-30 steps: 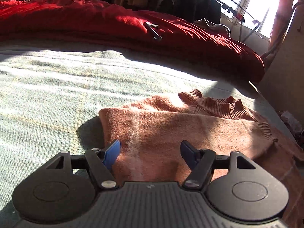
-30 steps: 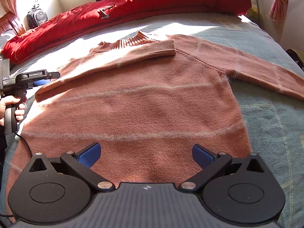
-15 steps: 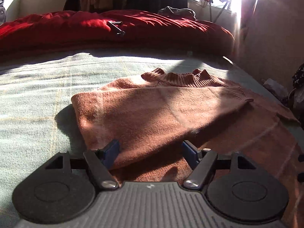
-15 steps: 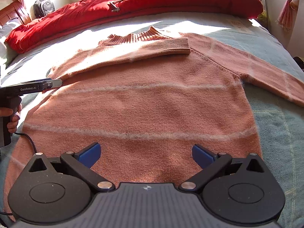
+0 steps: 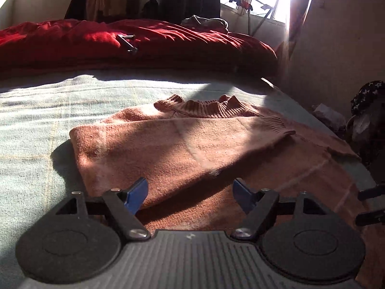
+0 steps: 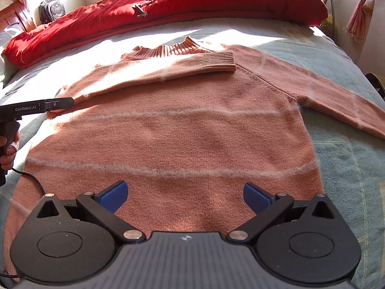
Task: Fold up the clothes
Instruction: 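Move the open right tool over the folded sleeve near the collar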
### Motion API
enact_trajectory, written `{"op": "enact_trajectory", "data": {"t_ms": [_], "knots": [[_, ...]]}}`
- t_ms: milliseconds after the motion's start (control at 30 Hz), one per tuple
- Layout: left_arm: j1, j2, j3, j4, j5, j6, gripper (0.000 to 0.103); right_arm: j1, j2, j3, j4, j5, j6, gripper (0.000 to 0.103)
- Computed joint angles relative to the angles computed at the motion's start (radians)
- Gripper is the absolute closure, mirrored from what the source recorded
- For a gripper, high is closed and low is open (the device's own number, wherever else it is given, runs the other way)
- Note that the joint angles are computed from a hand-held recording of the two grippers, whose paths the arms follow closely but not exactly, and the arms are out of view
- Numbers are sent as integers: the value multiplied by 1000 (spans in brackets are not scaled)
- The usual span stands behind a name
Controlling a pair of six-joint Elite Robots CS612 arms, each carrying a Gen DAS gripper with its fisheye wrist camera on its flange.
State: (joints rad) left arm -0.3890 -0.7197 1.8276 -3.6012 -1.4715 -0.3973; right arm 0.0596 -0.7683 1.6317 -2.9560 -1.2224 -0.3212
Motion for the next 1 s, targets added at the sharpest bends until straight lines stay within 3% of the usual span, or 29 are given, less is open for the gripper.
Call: {"op": "enact_trajectory", "data": {"t_ms": [100, 300, 533, 767, 867, 1000], "knots": [[10, 11, -14, 49, -23, -21, 23, 1, 11, -36, 24, 42, -15, 0], [2, 4, -2, -6, 0, -23, 23, 11, 58, -181, 137, 198, -35, 0], [10, 15, -12, 27, -15, -20, 23, 52, 174, -429, 314, 341, -62, 0], [0, 16, -9, 26, 11, 24, 23, 80, 291, -615, 449, 359, -38, 0], [0, 18, -7, 16, 9, 24, 23, 77, 314, -641, 486, 313, -31, 0], [0, 10, 0, 4, 8, 30, 23, 56, 313, -624, 445, 302, -25, 0]]}}
